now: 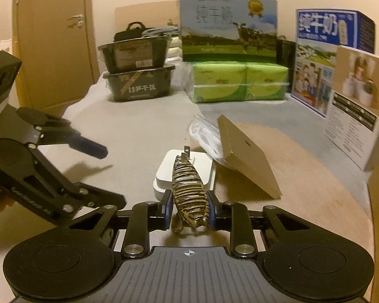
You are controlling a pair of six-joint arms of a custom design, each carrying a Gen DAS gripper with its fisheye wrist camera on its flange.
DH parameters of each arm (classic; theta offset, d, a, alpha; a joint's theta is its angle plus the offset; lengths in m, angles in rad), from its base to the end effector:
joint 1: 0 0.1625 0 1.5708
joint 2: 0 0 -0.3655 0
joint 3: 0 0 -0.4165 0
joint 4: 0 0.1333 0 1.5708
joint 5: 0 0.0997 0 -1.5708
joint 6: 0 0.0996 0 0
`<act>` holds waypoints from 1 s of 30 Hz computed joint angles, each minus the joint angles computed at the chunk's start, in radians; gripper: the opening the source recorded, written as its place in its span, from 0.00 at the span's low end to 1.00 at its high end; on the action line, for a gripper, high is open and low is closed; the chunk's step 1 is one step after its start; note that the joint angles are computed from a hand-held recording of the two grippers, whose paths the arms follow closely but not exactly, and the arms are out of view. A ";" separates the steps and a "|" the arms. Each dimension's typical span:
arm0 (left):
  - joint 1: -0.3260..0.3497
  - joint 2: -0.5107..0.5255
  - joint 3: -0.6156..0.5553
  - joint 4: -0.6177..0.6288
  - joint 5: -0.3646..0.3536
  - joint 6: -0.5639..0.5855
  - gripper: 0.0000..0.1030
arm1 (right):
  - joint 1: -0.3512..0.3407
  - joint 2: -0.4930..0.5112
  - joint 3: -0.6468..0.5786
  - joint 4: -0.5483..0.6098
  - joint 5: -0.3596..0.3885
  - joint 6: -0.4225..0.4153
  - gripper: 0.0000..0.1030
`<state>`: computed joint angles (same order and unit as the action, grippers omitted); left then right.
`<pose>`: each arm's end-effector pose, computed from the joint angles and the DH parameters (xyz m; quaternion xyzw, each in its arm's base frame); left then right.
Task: Organize rigid objects
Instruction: 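Grasp the white square charger with the left tool while the right tool holds the cable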
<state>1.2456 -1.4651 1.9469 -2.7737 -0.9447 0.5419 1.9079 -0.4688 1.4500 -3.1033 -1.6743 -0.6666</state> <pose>0.0104 -0.5690 0.3382 0.2754 0.8535 -0.3025 0.3228 0.3458 -0.6147 -0.0507 0.4499 -0.8492 0.2600 0.0937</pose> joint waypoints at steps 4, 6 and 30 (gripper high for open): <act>-0.004 0.030 -0.025 0.002 -0.026 0.051 0.83 | 0.001 -0.050 0.068 -0.030 -0.019 0.042 0.26; -0.005 0.046 -0.039 0.014 -0.047 0.070 0.83 | 0.002 -0.073 0.096 -0.035 -0.029 0.060 0.26; -0.020 0.191 -0.122 0.093 -0.203 0.113 0.70 | -0.025 -0.255 0.317 -0.195 -0.114 0.208 0.26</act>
